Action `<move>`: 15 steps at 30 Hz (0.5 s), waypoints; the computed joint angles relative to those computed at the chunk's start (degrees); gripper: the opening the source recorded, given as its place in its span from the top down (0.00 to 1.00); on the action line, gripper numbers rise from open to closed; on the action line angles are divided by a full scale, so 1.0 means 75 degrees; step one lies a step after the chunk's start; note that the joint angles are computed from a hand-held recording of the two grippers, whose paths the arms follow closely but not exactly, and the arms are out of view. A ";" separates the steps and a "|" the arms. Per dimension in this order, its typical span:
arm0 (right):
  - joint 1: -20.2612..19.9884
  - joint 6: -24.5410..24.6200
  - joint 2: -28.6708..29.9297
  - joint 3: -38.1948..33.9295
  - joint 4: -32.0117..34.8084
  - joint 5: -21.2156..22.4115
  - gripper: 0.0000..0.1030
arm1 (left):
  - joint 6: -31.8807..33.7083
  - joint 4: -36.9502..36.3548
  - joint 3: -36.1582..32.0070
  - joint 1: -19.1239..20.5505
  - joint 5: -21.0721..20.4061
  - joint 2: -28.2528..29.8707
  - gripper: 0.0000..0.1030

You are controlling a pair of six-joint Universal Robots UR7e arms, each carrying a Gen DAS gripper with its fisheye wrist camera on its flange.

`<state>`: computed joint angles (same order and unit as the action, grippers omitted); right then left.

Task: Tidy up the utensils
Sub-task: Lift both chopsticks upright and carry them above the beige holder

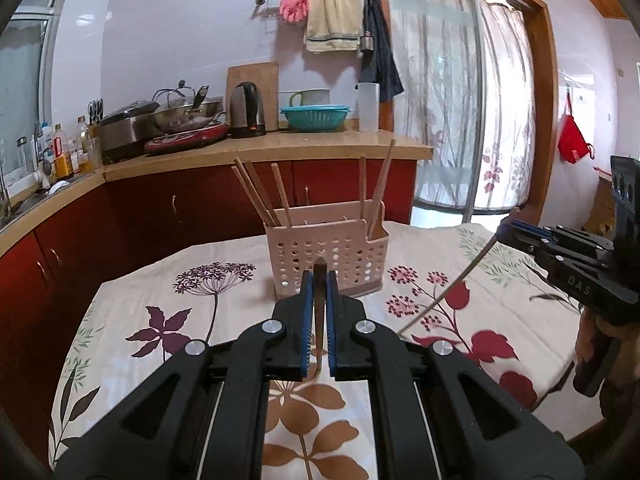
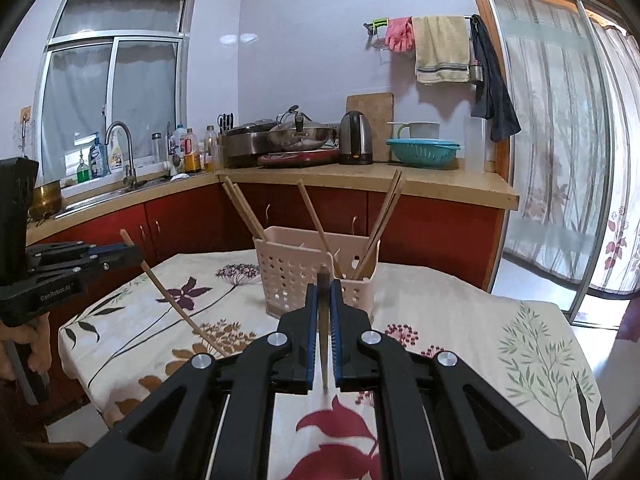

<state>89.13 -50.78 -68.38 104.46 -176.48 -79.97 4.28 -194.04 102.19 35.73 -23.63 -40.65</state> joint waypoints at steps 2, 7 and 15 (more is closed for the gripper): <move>0.0021 0.0046 0.0088 -0.0089 -0.0025 0.0015 0.93 | 0.0167 -0.0184 -0.0127 0.0063 -0.0022 0.0064 0.94; 0.0081 0.0168 0.0332 -0.0310 -0.0181 0.0053 0.93 | 0.0818 -0.0920 -0.0541 0.0209 0.0098 0.0399 0.94; 0.0116 0.0329 0.0666 -0.0609 -0.0464 0.0132 0.93 | 0.1535 -0.1790 -0.1089 0.0379 0.0196 0.0771 0.94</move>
<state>90.00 -48.31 -63.38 99.90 -179.96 -78.97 15.79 -207.47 94.02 38.57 -22.16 -34.87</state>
